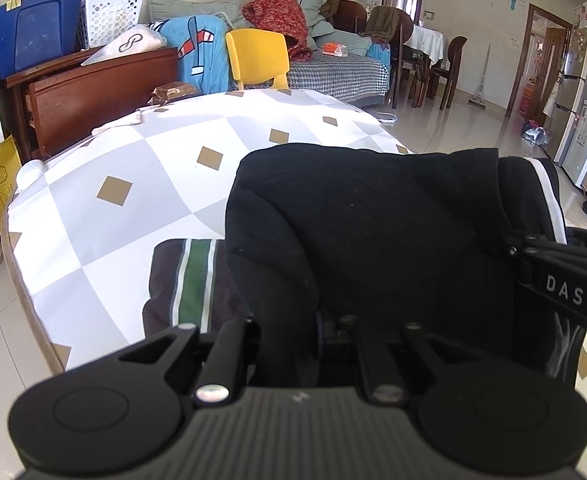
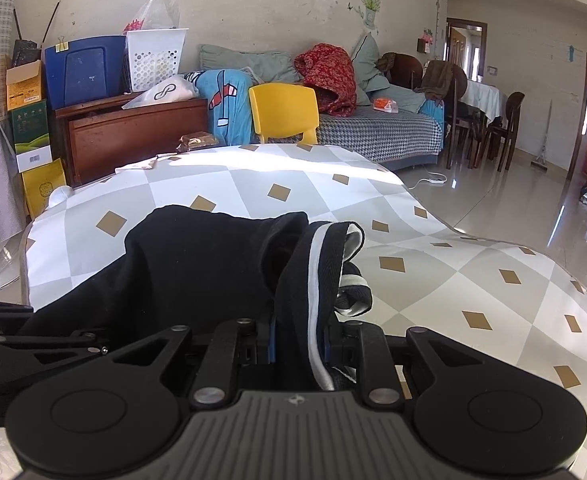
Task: Fold clothes
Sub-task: 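Hold the folded black shirt edge pressed in both closed tools, then open both tools and release the folded black shirt onto the sheet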
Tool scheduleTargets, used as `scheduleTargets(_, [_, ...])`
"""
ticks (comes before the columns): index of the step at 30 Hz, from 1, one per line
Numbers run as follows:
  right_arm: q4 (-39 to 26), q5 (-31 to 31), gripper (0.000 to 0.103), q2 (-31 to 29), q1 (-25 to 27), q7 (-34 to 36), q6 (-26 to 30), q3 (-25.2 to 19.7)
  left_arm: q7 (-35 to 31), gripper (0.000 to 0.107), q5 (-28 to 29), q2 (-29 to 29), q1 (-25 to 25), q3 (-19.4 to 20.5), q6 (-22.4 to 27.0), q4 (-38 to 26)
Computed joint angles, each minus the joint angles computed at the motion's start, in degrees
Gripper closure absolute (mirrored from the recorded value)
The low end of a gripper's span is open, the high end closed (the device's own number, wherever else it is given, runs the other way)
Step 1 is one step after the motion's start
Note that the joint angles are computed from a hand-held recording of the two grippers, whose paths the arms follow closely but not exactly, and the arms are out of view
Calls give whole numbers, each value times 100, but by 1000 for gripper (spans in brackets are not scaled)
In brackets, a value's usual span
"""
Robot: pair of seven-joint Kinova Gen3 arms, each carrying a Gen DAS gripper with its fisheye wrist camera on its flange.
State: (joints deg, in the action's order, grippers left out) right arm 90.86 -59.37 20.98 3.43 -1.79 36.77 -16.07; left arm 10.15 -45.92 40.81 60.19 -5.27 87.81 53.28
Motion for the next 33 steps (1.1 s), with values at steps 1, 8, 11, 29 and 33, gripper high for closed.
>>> scheduleTargets(1, [-6,12,83,8,-47,-20,-25,-9,22,95,7,-12,-10,-10,17,25])
scheduleTargets(8, [-168,205,83,143,-356,-352,-165,-115,302,95,-39,-182,-90,-15,181,361])
scheduleTargets(11, [-229,315,83,209,-461,-488,-234,-195,482,95,-41,-298,-168,28,182,575])
scheduleTargets(29, [-346,1319,65,658,-947,-1523,-1240,-666,1548,64,406,-687,-841,354,-4,1427])
scheduleTargets(33, [-168,1206,59,678,-365,-1232,-1624,-1341,1398,47,216,-496,-750,320,356,1124])
